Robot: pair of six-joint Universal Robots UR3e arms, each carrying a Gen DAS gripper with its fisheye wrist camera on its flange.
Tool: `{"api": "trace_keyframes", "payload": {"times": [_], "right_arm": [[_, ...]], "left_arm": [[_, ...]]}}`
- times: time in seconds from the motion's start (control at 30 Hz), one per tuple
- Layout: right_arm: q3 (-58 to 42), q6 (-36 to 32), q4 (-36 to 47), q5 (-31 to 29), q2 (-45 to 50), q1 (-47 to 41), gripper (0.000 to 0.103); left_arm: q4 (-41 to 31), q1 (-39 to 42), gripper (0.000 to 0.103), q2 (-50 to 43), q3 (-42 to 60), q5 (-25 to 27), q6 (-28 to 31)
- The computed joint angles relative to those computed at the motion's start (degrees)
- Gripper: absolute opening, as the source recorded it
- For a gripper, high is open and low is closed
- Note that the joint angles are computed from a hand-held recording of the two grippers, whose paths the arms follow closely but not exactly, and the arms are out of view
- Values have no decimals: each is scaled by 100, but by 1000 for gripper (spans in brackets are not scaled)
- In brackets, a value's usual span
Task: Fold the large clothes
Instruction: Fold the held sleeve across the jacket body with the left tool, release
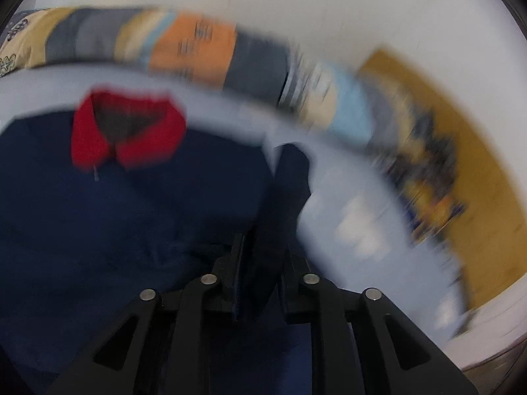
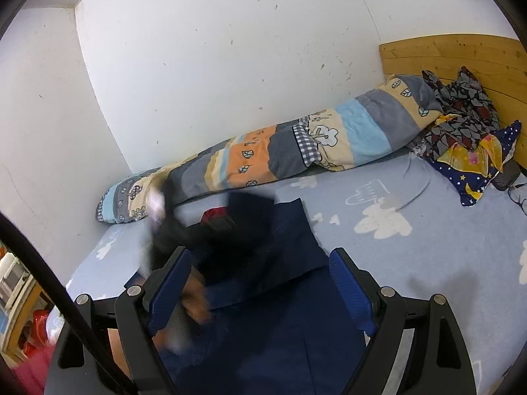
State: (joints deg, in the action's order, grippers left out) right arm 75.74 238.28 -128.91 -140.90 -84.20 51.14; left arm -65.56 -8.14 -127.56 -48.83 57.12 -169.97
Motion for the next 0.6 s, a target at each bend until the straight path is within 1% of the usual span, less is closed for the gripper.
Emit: {"api": "trace_keyframes", "payload": {"times": [0.03,0.07,0.1,0.13,0.17,0.2,0.23,0.27,0.3,0.33,0.4,0.43,0.47,0.53,0.57,0.6], "right_arm": [[12,-26,-28,1,2,-4,89],[23,-35,-12,-22,-11,-16,89],[-3,-19,64,-66,-12,-15,89],[35,-23,45,-61,-36,-30,89],[84,-13,3,-60,-71,-41,89],[132,7,-43,-79,-99,-45,89],[153,46,-46,-125,-115,-45,89],[160,87,-16,-164,-125,-61,89],[148,149,57,-179,-126,-87,89],[158,179,81,-157,-134,-120,89],[163,248,169,-67,-143,-197,89],[166,252,188,-21,-147,-234,89],[205,268,203,49,-169,-288,89],[222,280,267,133,-173,-354,89],[230,285,300,150,-175,-381,89],[223,288,345,170,-169,-409,89]], "left_arm": [[149,-102,33,65,-387,208,95],[235,-177,37,260,-871,313,202],[315,-150,41,332,-1116,281,429],[383,-116,52,443,-1257,227,593],[394,-59,59,601,-1410,147,926],[339,20,73,795,-1523,66,1132],[385,127,79,1007,-1708,-84,1281],[452,300,80,1269,-1922,-299,1490],[387,452,83,1428,-1942,-407,1668],[334,602,86,1473,-1877,-445,1807],[348,871,87,1351,-1555,-363,1879],[305,1010,87,1212,-1314,-268,1893],[354,1188,87,1189,-1310,-149,1913],[384,1575,87,805,-986,235,1879],[398,1805,87,474,-717,563,1773],[415,1937,87,290,-556,759,1704]]}}
